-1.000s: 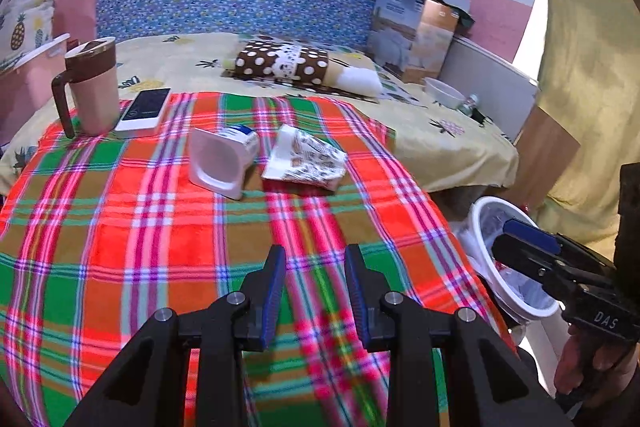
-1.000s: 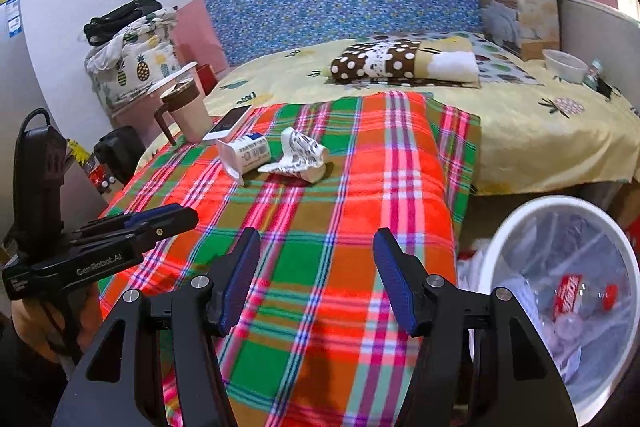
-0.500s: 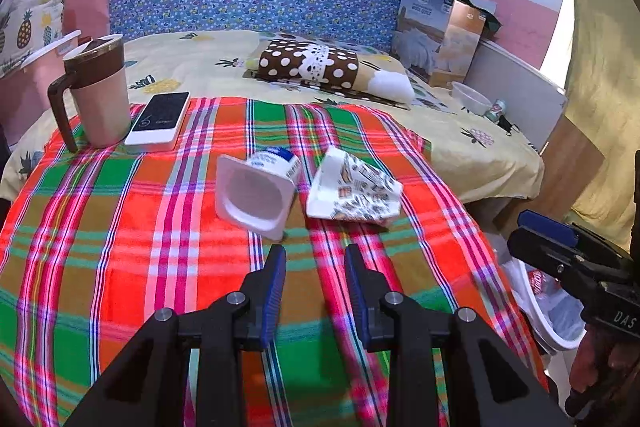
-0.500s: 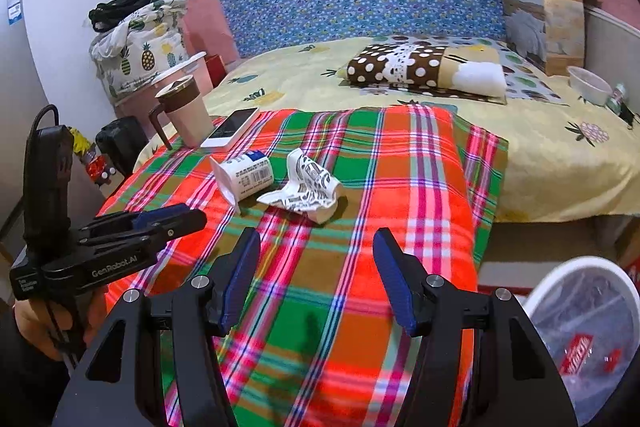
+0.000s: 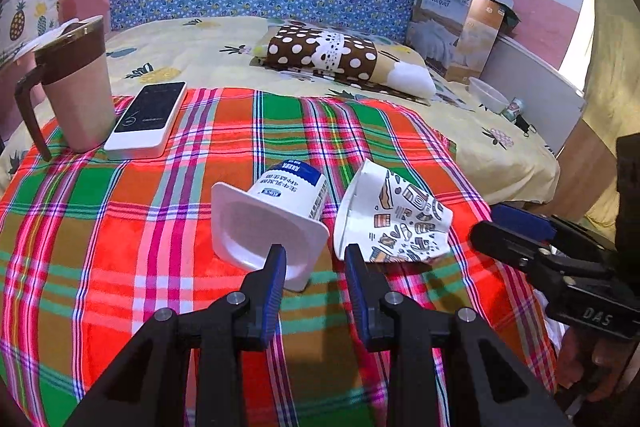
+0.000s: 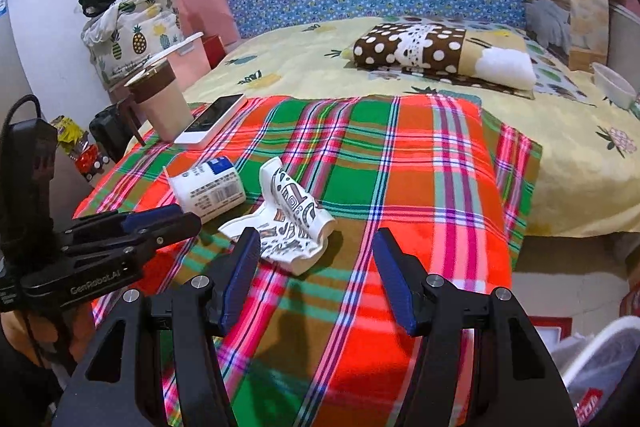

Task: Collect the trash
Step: 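Grasp the white yogurt cup with the left tool while the right tool grasps the crumpled paper cup, then carry the yogurt cup and paper cup over the white bin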

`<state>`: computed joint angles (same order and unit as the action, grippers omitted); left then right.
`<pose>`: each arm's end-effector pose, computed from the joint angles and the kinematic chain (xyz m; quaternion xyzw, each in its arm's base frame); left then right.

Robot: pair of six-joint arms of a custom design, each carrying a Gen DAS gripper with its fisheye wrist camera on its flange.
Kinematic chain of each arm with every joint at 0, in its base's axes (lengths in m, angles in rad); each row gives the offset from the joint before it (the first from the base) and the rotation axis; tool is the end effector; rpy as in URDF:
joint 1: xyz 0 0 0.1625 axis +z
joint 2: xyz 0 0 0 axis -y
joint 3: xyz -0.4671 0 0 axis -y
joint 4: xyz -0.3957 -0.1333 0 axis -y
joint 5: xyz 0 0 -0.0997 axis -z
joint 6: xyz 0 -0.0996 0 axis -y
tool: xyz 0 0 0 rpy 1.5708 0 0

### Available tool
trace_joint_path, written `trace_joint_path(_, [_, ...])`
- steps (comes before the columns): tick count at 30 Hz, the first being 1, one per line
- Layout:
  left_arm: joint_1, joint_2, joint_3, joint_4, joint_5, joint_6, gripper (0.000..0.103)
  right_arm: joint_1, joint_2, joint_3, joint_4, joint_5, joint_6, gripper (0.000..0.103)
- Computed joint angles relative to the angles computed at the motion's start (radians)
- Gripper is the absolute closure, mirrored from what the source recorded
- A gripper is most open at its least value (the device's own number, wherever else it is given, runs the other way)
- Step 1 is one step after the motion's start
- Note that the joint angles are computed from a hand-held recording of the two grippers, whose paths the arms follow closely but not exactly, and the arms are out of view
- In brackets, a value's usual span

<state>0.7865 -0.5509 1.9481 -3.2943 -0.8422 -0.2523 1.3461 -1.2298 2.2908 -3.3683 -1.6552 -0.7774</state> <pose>-0.2716 -0.5548 -0.0212 0.1865 0.9048 -0.3060 0.2302 0.0126 -0.5054 0.2508 0.2397 -0.9009 0.2965 0.2073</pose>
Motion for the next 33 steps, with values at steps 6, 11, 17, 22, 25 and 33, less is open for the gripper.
trace_joint_path(6, [0.023, 0.017, -0.034, 0.011, -0.008, 0.016, 0.073, 0.005, 0.042, -0.051, 0.061, -0.001, 0.007, 0.043])
trace_joint_path(11, [0.034, 0.027, -0.045, 0.004, -0.013, 0.033, 0.085, 0.015, 0.079, -0.093, 0.104, -0.021, 0.004, 0.059])
trace_joint_path(17, [0.033, 0.030, -0.041, -0.006, -0.003, 0.049, 0.094, 0.018, 0.070, -0.076, 0.109, -0.032, -0.003, 0.072])
trace_joint_path(22, [0.014, 0.025, -0.023, -0.029, 0.014, 0.056, 0.097, 0.021, 0.050, -0.045, 0.058, -0.037, -0.015, 0.074])
trace_joint_path(25, [0.001, 0.017, -0.005, -0.039, 0.018, 0.051, 0.098, 0.020, 0.029, -0.021, 0.038, -0.029, -0.015, 0.074])
trace_joint_path(33, [-0.052, -0.012, 0.062, -0.058, 0.032, 0.005, 0.098, 0.011, -0.018, 0.022, -0.006, -0.005, 0.000, 0.074])
